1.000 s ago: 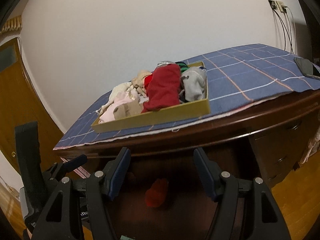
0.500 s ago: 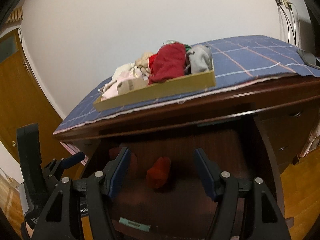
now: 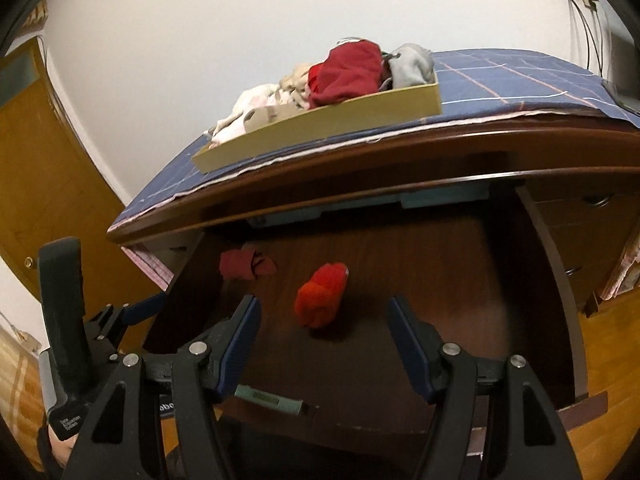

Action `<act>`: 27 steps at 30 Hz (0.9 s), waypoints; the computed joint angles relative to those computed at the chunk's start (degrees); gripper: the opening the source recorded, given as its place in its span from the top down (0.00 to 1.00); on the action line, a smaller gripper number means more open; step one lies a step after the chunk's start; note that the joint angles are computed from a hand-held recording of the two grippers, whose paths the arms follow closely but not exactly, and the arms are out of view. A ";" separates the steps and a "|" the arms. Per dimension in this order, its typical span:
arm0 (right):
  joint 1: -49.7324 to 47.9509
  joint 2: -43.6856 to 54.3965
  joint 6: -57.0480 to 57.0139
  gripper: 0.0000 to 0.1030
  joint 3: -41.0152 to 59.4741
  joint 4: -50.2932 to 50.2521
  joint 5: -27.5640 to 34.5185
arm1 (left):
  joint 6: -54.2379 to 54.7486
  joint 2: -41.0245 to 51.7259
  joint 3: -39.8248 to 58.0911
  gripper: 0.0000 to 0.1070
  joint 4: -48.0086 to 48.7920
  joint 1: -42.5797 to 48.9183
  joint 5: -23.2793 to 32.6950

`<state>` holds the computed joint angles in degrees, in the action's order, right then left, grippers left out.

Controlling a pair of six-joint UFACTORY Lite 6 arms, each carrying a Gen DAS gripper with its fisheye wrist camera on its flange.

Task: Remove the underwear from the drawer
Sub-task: 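Move both open grippers down into the drawer toward the red sock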

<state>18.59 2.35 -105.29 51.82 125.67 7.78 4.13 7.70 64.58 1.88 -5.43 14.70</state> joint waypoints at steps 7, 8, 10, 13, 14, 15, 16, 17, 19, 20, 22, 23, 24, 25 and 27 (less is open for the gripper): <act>0.63 -1.03 7.09 0.34 -0.95 -6.87 -0.26 | 2.43 -1.70 -2.83 0.04 -1.96 1.70 0.09; 0.74 -0.88 9.75 0.34 -0.75 -9.64 -0.29 | 4.54 -2.05 -3.49 0.04 -3.95 2.41 0.13; 1.10 -0.24 15.07 0.34 -0.10 -15.03 -0.36 | 7.58 -2.06 -4.33 0.04 -6.74 3.69 0.21; 0.81 1.10 20.22 0.34 0.86 -20.17 0.51 | 11.15 -1.53 -5.06 0.04 -10.62 5.87 0.23; 0.60 1.56 21.86 0.34 1.16 -21.75 0.84 | 12.66 -1.16 -4.92 0.04 -12.34 6.61 0.37; 0.36 2.29 24.28 0.34 1.69 -24.05 1.22 | 13.32 -0.65 -4.48 0.04 -13.27 7.13 0.66; 0.11 3.07 27.08 0.34 2.28 -26.76 1.63 | 14.06 -0.32 -4.31 0.04 -14.17 7.57 0.82; -0.15 3.87 29.57 0.34 2.87 -29.21 2.03 | 14.56 0.15 -4.03 0.04 -14.89 7.90 0.93; -0.66 5.50 33.75 0.34 4.25 -33.52 3.03 | 16.45 1.19 -3.40 0.04 -16.95 8.38 1.26; -1.07 6.81 36.80 0.34 5.51 -36.69 3.76 | 17.92 1.55 -3.19 0.04 -18.24 8.66 1.45; -1.96 10.05 42.93 0.34 8.84 -42.96 5.39 | 20.71 2.06 -2.93 0.04 -20.51 9.22 1.49; -2.25 11.98 47.43 0.34 11.04 -47.41 5.98 | 22.43 2.30 -2.68 0.04 -21.99 9.59 1.70; -2.36 14.09 52.01 0.34 13.61 -52.29 6.72 | 24.34 2.47 -2.37 0.04 -23.81 10.05 2.14; -2.28 16.17 55.26 0.34 16.13 -55.86 7.50 | 26.25 2.81 -1.66 0.04 -25.95 10.69 2.91; -2.07 21.19 62.87 0.34 22.59 -63.70 9.73 | 28.06 3.78 0.27 0.04 -28.26 11.88 4.74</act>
<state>16.52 23.53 -42.43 74.41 61.98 17.51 32.19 11.48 64.84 -26.37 6.45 19.44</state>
